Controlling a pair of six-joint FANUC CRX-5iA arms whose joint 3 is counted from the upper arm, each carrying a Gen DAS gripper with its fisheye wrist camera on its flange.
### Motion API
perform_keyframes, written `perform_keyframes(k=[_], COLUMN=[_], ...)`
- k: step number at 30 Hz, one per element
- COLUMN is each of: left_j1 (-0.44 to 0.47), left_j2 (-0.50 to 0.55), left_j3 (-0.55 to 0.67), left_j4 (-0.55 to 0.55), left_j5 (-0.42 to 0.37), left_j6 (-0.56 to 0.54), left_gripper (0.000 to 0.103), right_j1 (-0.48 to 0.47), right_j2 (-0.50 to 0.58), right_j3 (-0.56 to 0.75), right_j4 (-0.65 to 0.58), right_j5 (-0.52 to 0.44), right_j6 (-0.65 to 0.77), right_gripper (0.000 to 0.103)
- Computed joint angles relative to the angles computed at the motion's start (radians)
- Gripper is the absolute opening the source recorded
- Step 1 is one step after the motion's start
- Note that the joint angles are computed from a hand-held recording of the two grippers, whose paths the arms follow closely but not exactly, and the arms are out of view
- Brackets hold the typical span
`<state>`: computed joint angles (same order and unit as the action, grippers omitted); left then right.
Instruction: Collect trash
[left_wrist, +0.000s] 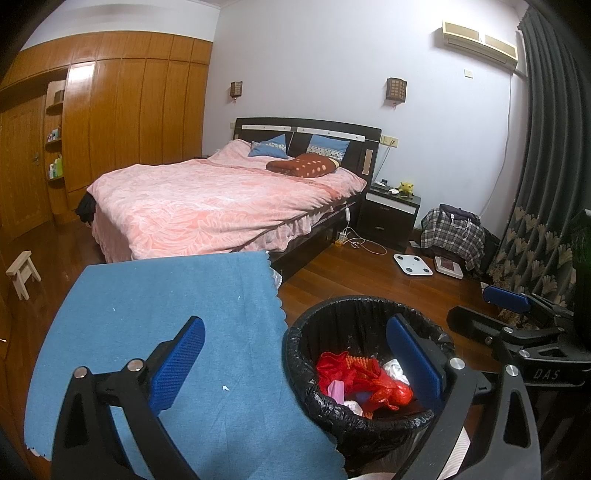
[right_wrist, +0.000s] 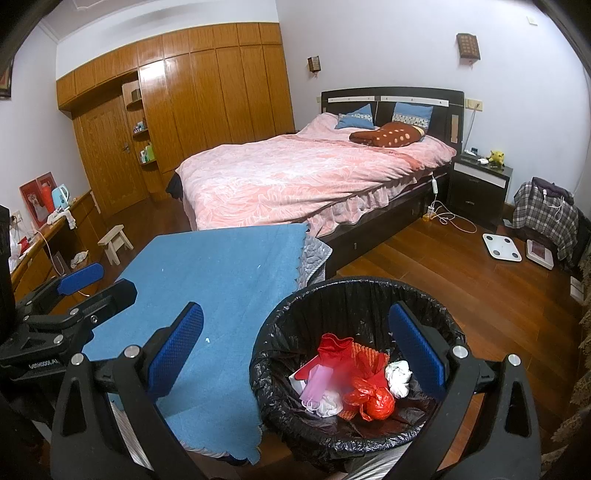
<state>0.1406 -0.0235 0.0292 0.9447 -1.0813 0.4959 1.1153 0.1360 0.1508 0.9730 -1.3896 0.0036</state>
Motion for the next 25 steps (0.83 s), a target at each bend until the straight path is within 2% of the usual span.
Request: perform_keyframes(k=[25], left_j1=[0.012], left_j2=[-0.009], left_j3=[-0.017], left_j4=[0.003], left_j5=[-0.008], left_j6=[-0.009], left_gripper=[0.097], right_j1=[0.001], right_j2=[0.005], right_j3=[-0.007], right_j4=[-0.001], right_j5=[0.008], right_j6=[-0.009], right_gripper=[0.098])
